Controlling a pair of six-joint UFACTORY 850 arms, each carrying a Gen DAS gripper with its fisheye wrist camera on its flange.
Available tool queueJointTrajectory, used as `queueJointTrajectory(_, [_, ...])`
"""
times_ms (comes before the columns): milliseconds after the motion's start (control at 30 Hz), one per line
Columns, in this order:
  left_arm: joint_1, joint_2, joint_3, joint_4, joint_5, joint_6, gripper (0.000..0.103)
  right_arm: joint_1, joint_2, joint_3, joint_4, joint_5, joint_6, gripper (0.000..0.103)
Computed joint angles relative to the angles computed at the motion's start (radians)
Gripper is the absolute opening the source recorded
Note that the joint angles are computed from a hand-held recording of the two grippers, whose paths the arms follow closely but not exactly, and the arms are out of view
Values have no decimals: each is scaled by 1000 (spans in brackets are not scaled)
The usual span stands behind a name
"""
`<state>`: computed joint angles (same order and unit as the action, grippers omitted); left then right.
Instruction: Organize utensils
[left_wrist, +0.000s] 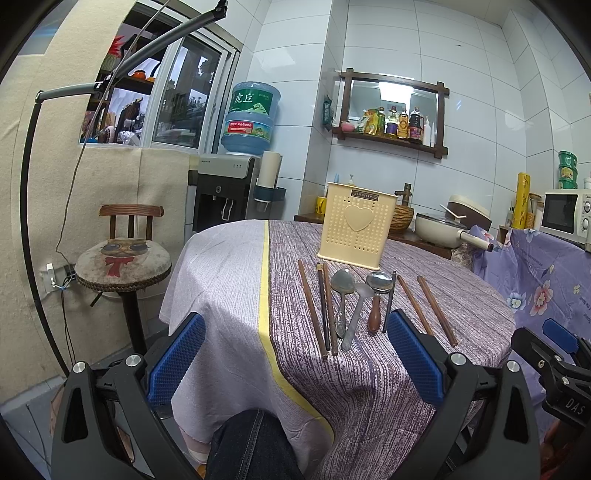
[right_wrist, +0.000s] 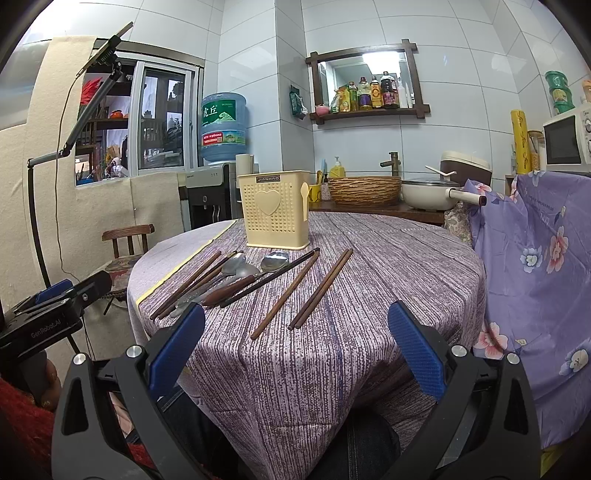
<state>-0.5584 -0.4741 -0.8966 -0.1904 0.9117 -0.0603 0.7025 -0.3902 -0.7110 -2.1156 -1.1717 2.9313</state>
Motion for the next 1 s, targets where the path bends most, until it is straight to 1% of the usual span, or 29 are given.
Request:
queueJointTrajectory(367, [-2, 4, 1, -5, -7, 4, 98, -3, -1, -2, -1, 3, -1, 98])
queueJointTrajectory(467, [9, -23, -12, -4, -4, 7, 98, 0, -3, -4, 8, 4, -2, 98])
queueJointTrajectory(567, [18, -40, -33, -3, -29, 18, 98, -16, 3, -12, 31, 36, -7, 98])
queueJointTrajectory(633, [25, -46, -55, -10, -70, 29, 98, -35, 16, -13, 39, 68, 16, 98])
queueJointTrajectory(700, [33, -47, -85, -21, -136, 45, 98, -63, 34, -15, 38, 112, 33, 98])
queueJointTrajectory(833, [56, -67, -186, -61, -308, 93, 98, -121, 59, -32, 53, 179, 10, 98])
queueJointTrajectory(933, [77, -90, -275, -10, -459, 61, 98, -177, 64, -80, 86, 275, -89, 98])
queueJointTrajectory(1000, [86, -113, -334, 17, -546, 54, 98, -222, 55, -127, 103, 368, -172, 98])
